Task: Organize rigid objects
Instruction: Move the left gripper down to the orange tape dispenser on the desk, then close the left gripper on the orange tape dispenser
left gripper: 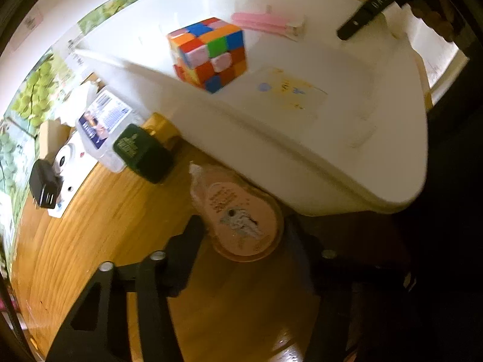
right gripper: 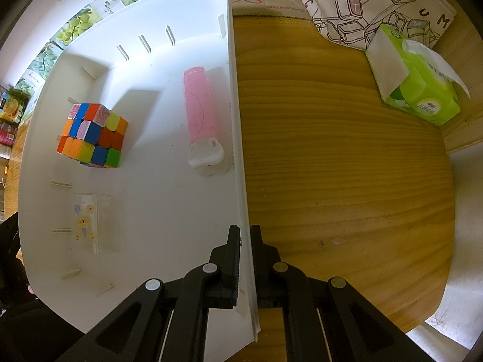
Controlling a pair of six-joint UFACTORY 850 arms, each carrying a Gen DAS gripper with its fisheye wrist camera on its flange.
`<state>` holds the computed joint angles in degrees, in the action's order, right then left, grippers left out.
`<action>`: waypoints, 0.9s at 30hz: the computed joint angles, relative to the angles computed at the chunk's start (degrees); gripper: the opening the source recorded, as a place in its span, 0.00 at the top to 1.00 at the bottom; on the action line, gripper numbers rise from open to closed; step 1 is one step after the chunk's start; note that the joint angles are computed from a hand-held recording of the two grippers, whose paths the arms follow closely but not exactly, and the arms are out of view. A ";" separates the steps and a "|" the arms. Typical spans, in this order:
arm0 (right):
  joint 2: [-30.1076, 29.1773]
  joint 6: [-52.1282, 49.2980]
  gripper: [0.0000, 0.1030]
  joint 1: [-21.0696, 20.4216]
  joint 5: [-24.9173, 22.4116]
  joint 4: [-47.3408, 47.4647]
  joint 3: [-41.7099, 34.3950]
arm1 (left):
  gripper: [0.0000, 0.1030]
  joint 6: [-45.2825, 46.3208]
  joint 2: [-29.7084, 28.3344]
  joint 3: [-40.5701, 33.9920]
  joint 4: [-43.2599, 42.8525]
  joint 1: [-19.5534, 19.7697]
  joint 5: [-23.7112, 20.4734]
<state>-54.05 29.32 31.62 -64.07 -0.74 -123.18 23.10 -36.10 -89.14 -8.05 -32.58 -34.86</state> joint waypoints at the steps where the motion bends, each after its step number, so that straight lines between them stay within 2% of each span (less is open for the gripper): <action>1: 0.00 0.00 0.93 0.00 0.00 0.00 0.00 | 0.45 0.68 -0.29 -0.42 -0.83 0.26 -0.47; 12: 0.31 -0.03 0.93 -0.02 0.32 0.05 0.54 | 0.45 1.39 -1.25 -2.24 -2.06 0.87 -2.71; 19: 0.57 -0.11 0.93 -0.10 0.64 0.20 0.99 | 0.46 1.90 -1.33 -2.29 -5.82 2.10 -4.09; 27: 0.06 -0.36 0.93 -0.18 0.12 0.44 -0.26 | 0.46 -1.89 0.78 0.67 -7.08 2.88 -4.06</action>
